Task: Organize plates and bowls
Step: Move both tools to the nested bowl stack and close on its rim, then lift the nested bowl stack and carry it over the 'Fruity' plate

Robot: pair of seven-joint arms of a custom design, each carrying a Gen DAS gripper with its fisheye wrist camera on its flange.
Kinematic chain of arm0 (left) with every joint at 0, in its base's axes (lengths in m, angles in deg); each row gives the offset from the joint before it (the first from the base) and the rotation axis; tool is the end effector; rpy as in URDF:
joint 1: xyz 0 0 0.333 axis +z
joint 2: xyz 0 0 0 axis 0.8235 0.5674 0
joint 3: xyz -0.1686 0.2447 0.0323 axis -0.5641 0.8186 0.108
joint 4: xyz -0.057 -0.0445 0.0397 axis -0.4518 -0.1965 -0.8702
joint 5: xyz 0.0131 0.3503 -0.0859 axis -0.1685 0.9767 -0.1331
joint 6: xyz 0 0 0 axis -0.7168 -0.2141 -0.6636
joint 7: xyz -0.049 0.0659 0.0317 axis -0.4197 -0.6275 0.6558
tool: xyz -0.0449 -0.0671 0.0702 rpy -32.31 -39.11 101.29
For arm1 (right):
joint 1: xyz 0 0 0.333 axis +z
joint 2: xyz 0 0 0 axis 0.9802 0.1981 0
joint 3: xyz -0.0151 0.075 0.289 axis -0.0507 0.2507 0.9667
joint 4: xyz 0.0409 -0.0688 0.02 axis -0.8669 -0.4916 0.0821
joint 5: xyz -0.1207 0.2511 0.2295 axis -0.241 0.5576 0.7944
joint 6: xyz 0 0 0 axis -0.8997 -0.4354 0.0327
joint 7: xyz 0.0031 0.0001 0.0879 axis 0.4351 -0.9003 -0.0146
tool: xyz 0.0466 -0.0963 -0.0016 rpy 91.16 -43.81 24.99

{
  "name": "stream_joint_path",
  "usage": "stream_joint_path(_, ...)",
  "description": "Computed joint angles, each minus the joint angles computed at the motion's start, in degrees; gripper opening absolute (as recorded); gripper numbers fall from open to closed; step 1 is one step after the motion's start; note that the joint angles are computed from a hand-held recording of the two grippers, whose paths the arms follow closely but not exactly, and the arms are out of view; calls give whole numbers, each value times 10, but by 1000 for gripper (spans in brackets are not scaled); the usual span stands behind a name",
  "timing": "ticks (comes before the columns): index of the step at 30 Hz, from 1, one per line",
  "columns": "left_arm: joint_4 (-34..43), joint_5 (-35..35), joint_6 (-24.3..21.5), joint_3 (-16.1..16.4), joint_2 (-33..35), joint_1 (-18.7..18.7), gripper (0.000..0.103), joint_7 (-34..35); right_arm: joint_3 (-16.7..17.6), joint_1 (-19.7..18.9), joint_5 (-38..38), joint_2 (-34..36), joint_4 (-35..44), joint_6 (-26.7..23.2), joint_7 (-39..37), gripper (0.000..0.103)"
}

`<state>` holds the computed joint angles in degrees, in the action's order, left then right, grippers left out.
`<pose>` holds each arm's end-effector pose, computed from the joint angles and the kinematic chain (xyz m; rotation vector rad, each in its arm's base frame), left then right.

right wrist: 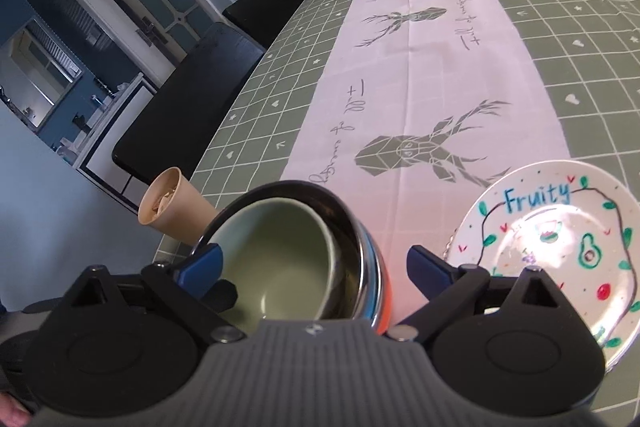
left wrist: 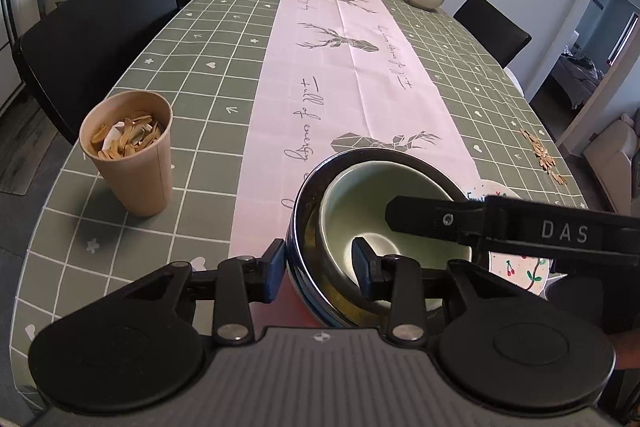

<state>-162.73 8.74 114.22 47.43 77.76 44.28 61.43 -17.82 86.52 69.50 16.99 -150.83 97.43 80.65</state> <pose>0.4489 -0.2398 0.4453 -2.0034 1.7839 -0.8292 0.5235 0.0622 0.3853 -1.8204 1.5205 0.0076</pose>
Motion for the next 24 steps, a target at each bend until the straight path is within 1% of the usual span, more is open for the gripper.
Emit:
stream_joint_path(1, -1, -4, 3, 1, 2, 0, 42, -1, -1, -1, -1, 4, 1, -7, 4, 97)
stream_joint_path(3, -1, -18, 6, 4, 6, -2, 43, 4, -3, -4, -10, 13, 7, -21, 22, 89)
stream_joint_path(5, -3, -39, 14, 8, 10, -4, 44, 15, -1, -6, -12, 22, 11, -24, 33, 89)
stream_joint_path(8, -2, -62, 18, 11, 18, -6, 47, 27, 3, -7, -14, 32, 16, -14, 45, 89)
stream_joint_path(13, 7, -77, 14, 11, 33, -8, 51, 39, 6, -12, -21, 49, 24, -15, 66, 89)
stream_joint_path(14, 10, -92, 12, 12, 38, -10, 52, 49, 7, -13, -25, 53, 26, -14, 74, 89)
stream_joint_path(15, 11, -119, 10, 13, 42, -13, 52, 70, 10, -15, -14, 55, 27, -12, 62, 90)
stream_joint_path(16, 9, -152, 16, 15, 43, -16, 55, 97, 12, -14, -14, 55, 26, -7, 55, 90)
stream_joint_path(17, 7, -154, 18, 14, 43, -16, 55, 98, 14, -12, -14, 53, 22, 2, 50, 90)
stream_joint_path(20, 7, -155, 16, 13, 42, -15, 54, 101, 16, -12, -2, 51, 19, 7, 39, 91)
stream_joint_path(22, 7, -127, 15, 11, 41, -13, 54, 80, 16, -14, 1, 51, 20, 1, 32, 89)
stream_joint_path(24, 10, -81, 9, 8, 40, -10, 53, 46, 12, -19, 1, 53, 25, -27, 36, 75)
